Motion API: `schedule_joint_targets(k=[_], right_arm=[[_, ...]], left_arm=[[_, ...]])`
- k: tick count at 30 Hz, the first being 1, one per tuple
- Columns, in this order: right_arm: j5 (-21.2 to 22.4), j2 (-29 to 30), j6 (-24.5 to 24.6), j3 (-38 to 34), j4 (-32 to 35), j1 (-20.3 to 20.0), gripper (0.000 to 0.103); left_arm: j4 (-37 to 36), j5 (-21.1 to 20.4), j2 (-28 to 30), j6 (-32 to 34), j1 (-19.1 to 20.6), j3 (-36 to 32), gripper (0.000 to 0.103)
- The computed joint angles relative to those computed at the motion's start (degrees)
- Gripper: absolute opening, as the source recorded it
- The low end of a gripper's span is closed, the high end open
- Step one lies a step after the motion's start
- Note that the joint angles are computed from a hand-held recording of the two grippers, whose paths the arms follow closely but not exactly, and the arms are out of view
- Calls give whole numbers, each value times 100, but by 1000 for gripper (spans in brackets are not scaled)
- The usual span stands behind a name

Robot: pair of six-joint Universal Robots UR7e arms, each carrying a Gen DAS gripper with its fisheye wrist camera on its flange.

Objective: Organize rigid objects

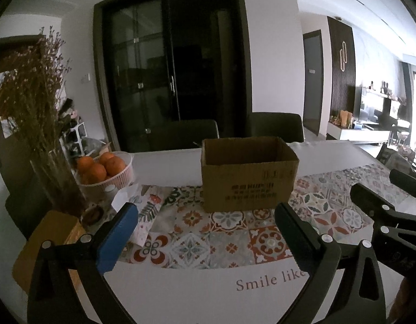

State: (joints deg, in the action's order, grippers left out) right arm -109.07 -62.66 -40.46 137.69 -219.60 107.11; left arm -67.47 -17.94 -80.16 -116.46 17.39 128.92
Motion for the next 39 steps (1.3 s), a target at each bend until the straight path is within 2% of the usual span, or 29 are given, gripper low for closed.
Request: schedule_joint_targets(k=[3, 11, 39], right_arm=[[-22, 30, -35, 96, -180, 2, 87], [52, -131, 50, 270, -138, -48, 87], [91, -172, 4, 431, -327, 0, 87]], left_arm=[[427, -85, 98, -408, -101, -67, 103], [1255, -165, 273, -1148, -316, -229, 103], [910, -339, 91, -963, -468, -46, 103]])
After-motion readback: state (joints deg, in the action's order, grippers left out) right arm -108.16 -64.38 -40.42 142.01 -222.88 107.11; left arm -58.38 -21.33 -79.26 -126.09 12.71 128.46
